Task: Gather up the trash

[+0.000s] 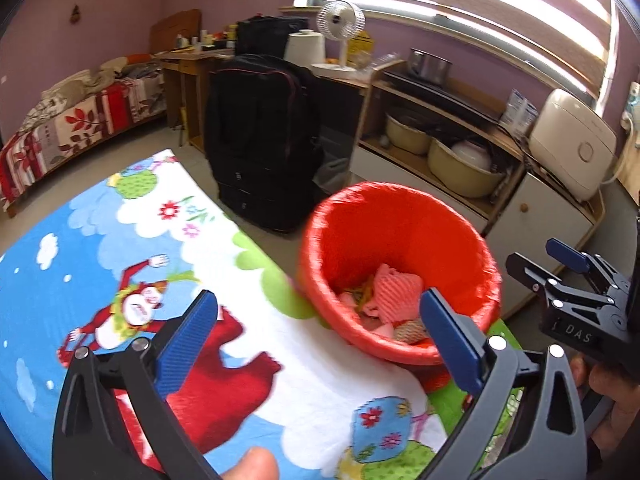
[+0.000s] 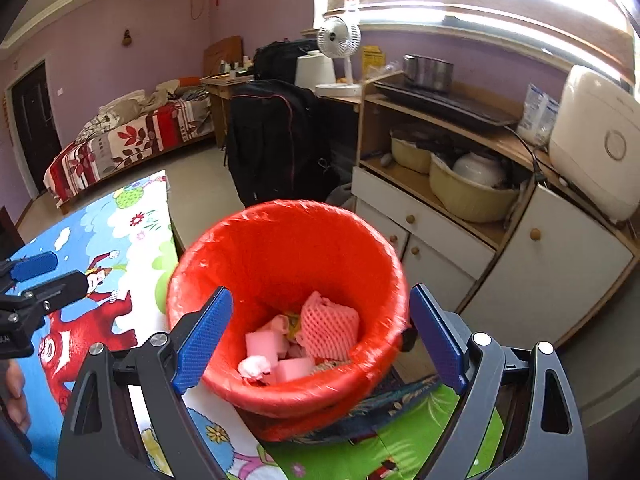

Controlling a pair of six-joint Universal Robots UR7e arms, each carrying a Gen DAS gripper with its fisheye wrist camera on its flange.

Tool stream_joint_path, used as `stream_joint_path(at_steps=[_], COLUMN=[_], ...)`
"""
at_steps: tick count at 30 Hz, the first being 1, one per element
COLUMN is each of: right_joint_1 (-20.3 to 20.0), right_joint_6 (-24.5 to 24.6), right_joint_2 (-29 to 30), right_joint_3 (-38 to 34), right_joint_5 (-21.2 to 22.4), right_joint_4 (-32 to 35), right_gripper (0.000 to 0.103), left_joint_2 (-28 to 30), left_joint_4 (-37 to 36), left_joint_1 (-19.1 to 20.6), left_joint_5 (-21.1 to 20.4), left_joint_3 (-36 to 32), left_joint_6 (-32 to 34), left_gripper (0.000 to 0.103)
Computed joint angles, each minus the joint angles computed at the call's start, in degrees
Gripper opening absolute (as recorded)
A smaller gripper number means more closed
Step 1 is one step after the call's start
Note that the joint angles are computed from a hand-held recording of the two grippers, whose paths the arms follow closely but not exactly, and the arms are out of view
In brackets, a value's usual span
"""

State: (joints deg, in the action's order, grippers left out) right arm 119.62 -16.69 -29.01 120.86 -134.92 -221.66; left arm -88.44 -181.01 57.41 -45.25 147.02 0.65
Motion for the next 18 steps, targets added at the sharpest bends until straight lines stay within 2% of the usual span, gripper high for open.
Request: stream_joint_path(at_steps=[7,18], right_joint_1=[-1.5,-3.2], right_joint_6=[-0.8,-1.6], right_joint_2=[-0.1,0.8], right_joint_3=[0.9,0.0], right_joint_5=[-0.1,1.1], right_joint_4=[-2.2,-2.3], right_gripper=[0.084,0.084], left_joint_2=[5.5,8.8], left_joint_4=[-1.1,-2.5], left_joint_1=[-0.3,1.4], left_joint_5=[-0.6,-1.7], left_joint_3=[-1.4,-2.9], left_joint_6=[1.2,2.8], left_gripper=[0.098,0.098])
